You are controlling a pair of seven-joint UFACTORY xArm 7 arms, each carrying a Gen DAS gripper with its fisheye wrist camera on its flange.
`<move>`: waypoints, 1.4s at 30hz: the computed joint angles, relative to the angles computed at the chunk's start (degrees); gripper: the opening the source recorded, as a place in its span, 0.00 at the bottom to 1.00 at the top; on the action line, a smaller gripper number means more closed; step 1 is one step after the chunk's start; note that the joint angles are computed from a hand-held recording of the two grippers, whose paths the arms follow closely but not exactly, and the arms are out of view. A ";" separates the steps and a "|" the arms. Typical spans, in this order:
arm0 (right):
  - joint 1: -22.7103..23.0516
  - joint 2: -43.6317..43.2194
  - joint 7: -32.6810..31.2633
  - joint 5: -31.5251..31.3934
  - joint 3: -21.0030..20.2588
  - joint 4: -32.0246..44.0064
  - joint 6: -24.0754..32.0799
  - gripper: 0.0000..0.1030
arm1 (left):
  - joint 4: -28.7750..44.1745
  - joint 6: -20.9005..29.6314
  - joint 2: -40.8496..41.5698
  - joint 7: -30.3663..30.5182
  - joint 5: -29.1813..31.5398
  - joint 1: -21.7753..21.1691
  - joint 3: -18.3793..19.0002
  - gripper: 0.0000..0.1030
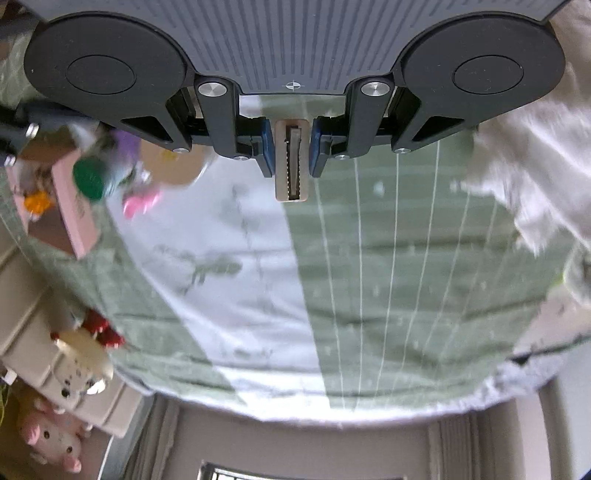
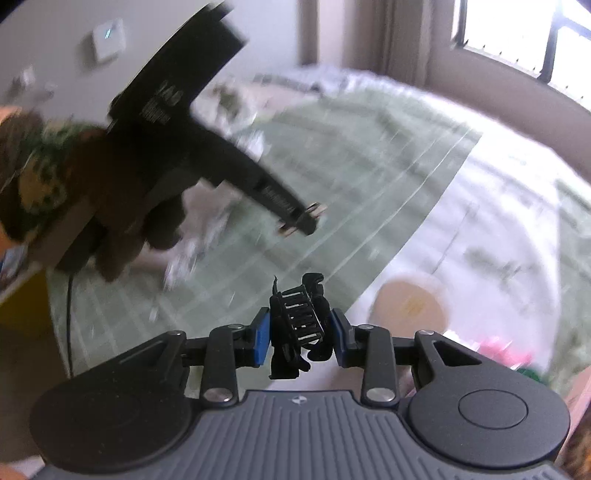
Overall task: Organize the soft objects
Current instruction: 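Carry both clips over the pink box and open both grippers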
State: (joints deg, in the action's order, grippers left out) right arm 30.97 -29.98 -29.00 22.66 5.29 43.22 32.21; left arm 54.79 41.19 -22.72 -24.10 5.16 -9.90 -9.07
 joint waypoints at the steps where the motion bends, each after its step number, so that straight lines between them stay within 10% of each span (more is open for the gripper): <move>1: -1.01 -0.12 0.38 -0.72 -0.14 0.83 -0.66 0.32 | 2.11 0.71 1.28 -0.84 0.39 0.05 -0.77 0.22; 21: -32.48 -7.01 5.38 -16.84 -14.29 -2.40 6.18 0.32 | 40.70 -1.43 43.83 -1.85 -12.32 -22.73 -6.86 0.22; 31: -37.40 -7.23 -0.45 -13.90 -18.49 -5.04 9.35 0.32 | 51.98 0.64 54.31 -3.61 -13.16 -28.20 -5.23 0.22; 38: -34.10 -4.28 -3.05 -7.26 -19.13 -6.97 -0.56 0.33 | 55.77 -8.49 58.20 -0.52 -13.96 -26.74 -5.90 0.22; 42: -34.55 -2.17 -1.74 -7.88 -16.59 -8.13 -7.54 0.56 | 60.12 -7.85 61.77 2.61 -13.82 -27.15 -5.35 0.22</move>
